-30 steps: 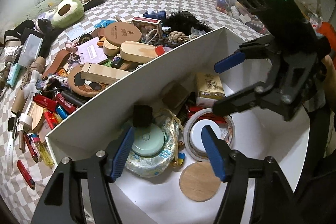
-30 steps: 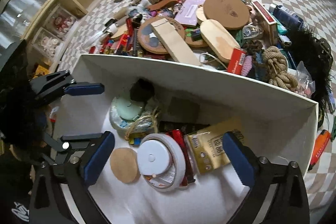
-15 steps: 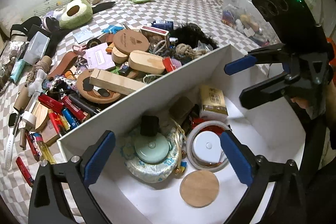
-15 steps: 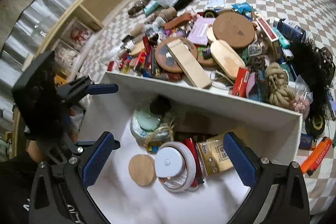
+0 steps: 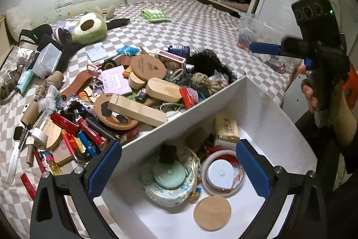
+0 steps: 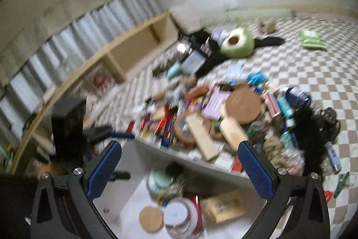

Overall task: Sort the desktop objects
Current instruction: 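Withdraw both grippers from the white box back over the pile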

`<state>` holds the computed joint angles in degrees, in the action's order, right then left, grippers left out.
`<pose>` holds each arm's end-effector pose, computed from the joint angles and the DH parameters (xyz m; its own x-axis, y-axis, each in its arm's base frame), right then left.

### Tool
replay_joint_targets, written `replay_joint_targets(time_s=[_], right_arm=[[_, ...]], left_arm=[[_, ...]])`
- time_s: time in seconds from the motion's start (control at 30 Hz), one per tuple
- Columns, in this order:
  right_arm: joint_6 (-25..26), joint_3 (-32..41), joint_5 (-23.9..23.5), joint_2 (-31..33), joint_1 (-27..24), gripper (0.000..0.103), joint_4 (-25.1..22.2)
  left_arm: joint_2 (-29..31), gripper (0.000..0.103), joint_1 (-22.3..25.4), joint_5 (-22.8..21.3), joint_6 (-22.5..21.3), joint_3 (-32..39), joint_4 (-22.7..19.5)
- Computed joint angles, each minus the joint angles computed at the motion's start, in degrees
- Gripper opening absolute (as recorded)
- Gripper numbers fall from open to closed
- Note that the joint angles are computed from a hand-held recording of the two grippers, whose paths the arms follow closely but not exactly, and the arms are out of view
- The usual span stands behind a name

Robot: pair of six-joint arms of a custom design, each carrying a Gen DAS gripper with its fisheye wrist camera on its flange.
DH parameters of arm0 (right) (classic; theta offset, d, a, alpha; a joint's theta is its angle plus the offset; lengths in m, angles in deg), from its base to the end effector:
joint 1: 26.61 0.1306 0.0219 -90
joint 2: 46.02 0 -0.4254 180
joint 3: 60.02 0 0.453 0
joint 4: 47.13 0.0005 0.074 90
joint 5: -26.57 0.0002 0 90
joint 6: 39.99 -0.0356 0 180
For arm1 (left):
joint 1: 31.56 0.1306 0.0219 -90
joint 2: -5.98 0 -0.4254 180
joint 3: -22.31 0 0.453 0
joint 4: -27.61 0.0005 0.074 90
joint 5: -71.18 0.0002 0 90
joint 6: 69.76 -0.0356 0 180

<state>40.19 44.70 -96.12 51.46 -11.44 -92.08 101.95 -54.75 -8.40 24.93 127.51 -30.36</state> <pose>0.5827 0.1774 0.5457 -0.6896 -0.0383 -0.7232 -0.5227 0.7175 0.4604 0.5350 -0.2367 0.5443 -0.7293 0.2249 -0.6462 0.4388 0.8784 -0.1894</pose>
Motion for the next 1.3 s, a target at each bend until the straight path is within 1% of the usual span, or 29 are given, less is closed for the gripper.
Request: replay_joint_targets(time_s=[0.03,0.07,0.13,0.2,0.3,0.4,0.5,0.53,0.6,0.7,0.8,0.9,0.97,1.07,1.13,1.17,1.2,1.3], right_arm=[[-1.74,-0.69,0.58,-0.4,-0.56,0.103,2.22],[-2.51,-1.1,2.16,-0.66,-0.93,0.103,3.66],[-2.77,-1.49,6.18,-0.94,-1.44,0.103,5.32],[-2.88,-1.5,9.0,-0.94,-1.96,0.103,6.12],[-5.05,-1.14,11.25,-0.39,-3.16,0.103,6.56],[-7.77,-0.18,11.39,0.86,-4.52,0.103,5.18],[-9.94,0.16,11.3,1.89,-5.94,0.103,3.72],[-10.51,0.42,11.45,2.4,-6.47,0.103,2.94],[-11.45,0.64,11.83,3.1,-7.34,0.103,1.49],[-14.87,1.38,13.6,4.57,-8.72,0.103,-2.07],[-18.5,1.78,10.86,6.16,-10.18,0.103,-4.55],[-19.88,1.47,6.32,7.07,-11.05,0.103,-5.47],[-19.66,1.2,3.74,7.31,-11.16,0.103,-5.43],[-17.63,1.42,1.55,7.61,-10.75,0.102,-6.01],[-15.6,1.88,1.21,7.81,-10.27,0.09,-6.67],[-14.64,2.16,1.21,7.94,-9.97,0.079,-7.08],[-13.72,2.41,1.12,8.08,-9.66,0.074,-7.47],[-9.71,3.94,0.71,9.2,-8.54,0.07,-9.65]], left_arm=[[-0.16,0.103,0.17,-0.04,0.29,-0.12,0.39],[-0.32,0.103,0.33,-0.09,0.58,-0.26,0.78],[-0.56,0.103,0.69,-0.26,1.14,-0.41,1.41],[-0.79,0.103,1.02,-0.34,1.77,-0.59,2.08],[-1.07,0.103,1.62,0.08,3.22,-0.85,3.02],[-1.46,0.103,2.16,0.16,4.6,-1.4,4.26],[-1.6,0.103,2.35,-0.97,5.4,-1.58,4.59],[-1.6,0.103,2.38,-1.62,5.64,-1.6,4.59],[-2.1,0.103,2.57,-2.62,6.44,-2.44,6.06],[-2.24,0.103,3.05,-3.48,7.48,-2.73,6.35],[-2.4,0.103,3.16,-5.15,7.7,-3.08,6.66],[-3.1,0.103,2.88,-7.22,5.62,-4.47,8.87],[-3.17,0.103,2.6,-8.61,4.25,-4.75,9.27],[-2.83,0.103,2.73,-8.57,3.82,-4.73,8.81],[-2.44,0.103,3.07,-7.93,4.15,-4.5,8.04],[-2.23,0.103,3.24,-7.59,4.32,-4.37,7.64],[-2.15,0.103,3.43,-7.56,4.37,-4.44,7.53],[-1.98,0.103,3.86,-7.52,4.57,-4.53,7.14]])
